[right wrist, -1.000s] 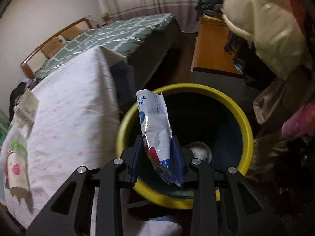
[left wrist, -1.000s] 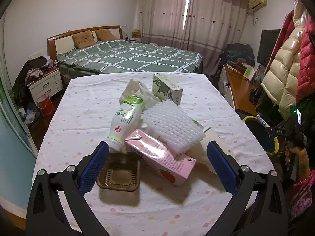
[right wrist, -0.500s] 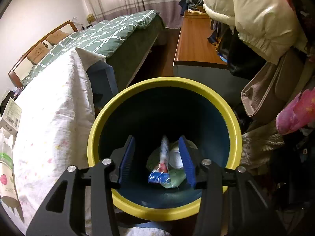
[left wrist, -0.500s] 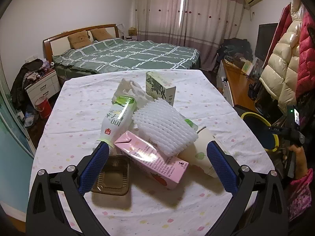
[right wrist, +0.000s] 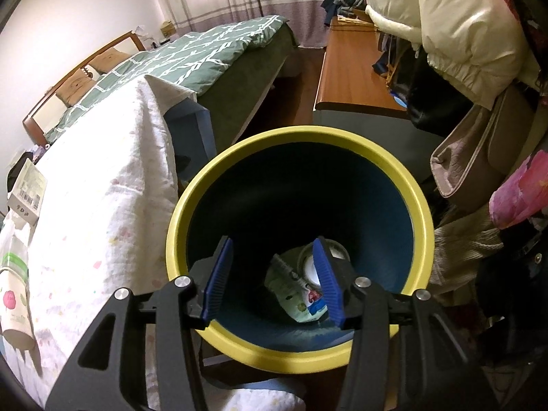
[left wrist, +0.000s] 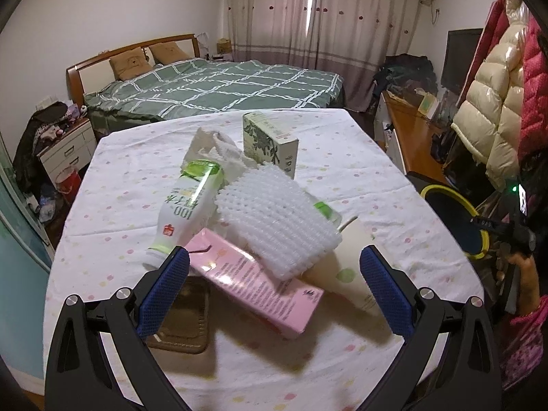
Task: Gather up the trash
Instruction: 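Grasp the brown plastic tray with the left tool and lift it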
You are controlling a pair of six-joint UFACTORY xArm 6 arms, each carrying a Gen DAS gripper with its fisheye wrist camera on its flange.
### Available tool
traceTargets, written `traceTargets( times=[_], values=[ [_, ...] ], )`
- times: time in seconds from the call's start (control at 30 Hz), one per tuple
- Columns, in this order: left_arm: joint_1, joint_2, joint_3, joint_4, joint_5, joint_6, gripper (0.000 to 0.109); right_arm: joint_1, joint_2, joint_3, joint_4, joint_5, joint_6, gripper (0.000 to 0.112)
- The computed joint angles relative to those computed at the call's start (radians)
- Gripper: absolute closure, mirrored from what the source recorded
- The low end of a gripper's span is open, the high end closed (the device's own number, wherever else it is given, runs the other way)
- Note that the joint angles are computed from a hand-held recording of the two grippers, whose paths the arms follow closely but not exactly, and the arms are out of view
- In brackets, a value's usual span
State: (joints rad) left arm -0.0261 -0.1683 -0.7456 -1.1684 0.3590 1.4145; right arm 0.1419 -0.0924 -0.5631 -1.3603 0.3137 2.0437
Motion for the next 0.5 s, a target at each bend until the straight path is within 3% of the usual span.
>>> traceTargets(
  times=[0.33, 0.5],
  values=[
    [0.129, -0.001, 0.054, -0.072, -0.014, 0.277, 0.011, 0.007, -0.019, 0.007, -0.026, -0.003, 0.023, 0.062],
    [0.159, 0.079, 0.008, -0.069, 0.008, 0.271, 0.011, 0.029, -0.014, -0.006, -0.006, 0.002, 0.002, 0.062]
  ],
)
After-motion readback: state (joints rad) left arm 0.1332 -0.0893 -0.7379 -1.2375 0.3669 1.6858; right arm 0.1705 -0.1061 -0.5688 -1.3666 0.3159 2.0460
